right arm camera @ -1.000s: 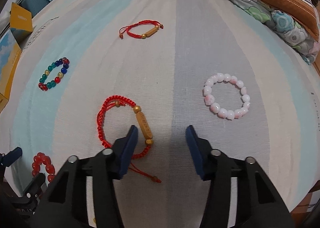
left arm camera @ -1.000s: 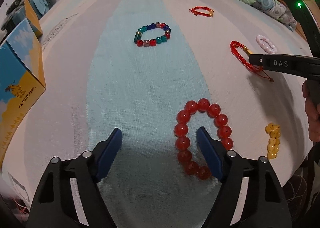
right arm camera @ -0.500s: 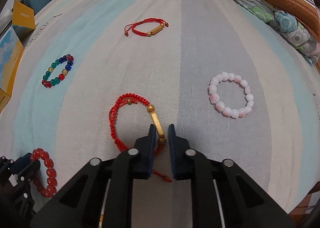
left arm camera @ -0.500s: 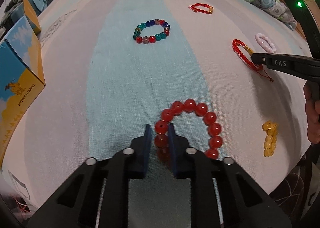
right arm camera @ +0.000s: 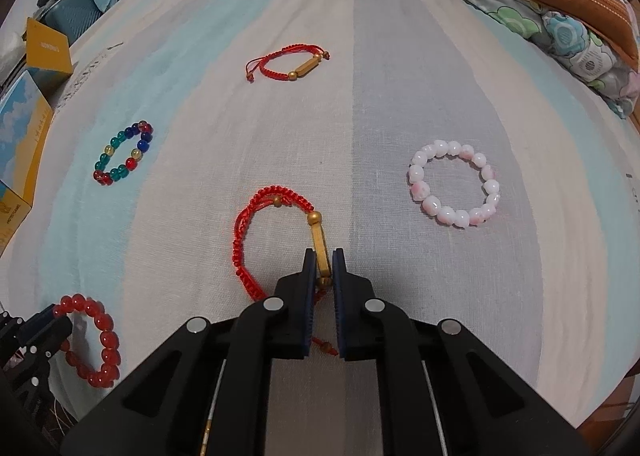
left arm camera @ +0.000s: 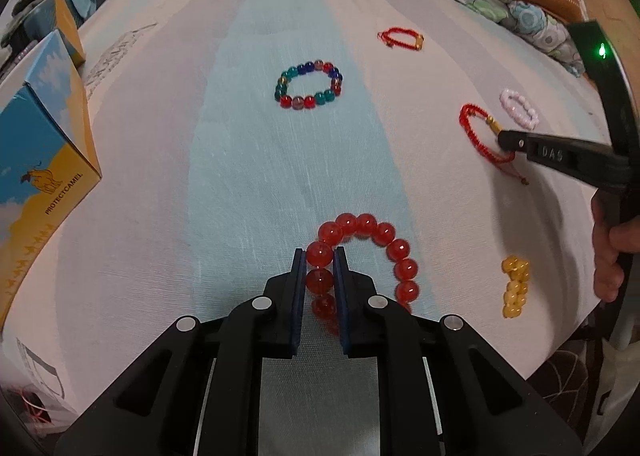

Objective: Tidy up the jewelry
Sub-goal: 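Grasp the red bead bracelet with the left tool while the right tool grasps the red string bracelet, then lift and carry both red bracelets with both tools over the white box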

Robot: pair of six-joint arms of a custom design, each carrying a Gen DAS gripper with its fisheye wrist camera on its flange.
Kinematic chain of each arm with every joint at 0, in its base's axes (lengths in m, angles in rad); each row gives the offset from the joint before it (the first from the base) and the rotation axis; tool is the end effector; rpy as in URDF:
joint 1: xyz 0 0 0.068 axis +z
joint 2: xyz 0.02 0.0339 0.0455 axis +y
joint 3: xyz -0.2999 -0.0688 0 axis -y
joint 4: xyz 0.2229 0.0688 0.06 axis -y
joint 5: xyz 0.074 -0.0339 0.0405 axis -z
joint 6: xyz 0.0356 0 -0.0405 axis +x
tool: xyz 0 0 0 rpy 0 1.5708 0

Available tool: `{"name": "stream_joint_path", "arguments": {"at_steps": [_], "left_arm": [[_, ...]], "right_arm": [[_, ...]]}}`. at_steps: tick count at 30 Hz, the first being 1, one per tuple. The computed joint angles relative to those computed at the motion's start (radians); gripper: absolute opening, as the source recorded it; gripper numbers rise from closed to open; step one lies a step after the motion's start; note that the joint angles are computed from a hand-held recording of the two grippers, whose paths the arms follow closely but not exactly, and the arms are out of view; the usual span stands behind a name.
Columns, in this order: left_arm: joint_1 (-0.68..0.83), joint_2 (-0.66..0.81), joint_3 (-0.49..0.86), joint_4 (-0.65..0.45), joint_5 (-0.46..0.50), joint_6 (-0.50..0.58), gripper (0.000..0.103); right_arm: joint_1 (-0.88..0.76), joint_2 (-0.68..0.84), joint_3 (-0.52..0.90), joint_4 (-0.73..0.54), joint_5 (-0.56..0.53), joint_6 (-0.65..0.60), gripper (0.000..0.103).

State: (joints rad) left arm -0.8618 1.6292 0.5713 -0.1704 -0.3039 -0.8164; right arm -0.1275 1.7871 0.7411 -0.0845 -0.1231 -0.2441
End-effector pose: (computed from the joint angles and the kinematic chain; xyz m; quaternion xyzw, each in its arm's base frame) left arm 0.1614 -0.1718 0.1464 -0.0037 0.9744 -0.0257 0.2235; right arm 0.2927 -0.0331 0.1447 -0.0702 0.9716 0.0187 0.2253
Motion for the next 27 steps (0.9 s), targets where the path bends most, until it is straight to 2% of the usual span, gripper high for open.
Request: {"name": "stream_joint_path", "arguments": {"at_steps": [27], "left_arm": [[0.052,-0.267,0.169,-0.302,-0.104,0.062,0.013]], "right_arm": [[0.008,-0.192,0.015,-0.068,-0.038,0.029,0.008]]}}
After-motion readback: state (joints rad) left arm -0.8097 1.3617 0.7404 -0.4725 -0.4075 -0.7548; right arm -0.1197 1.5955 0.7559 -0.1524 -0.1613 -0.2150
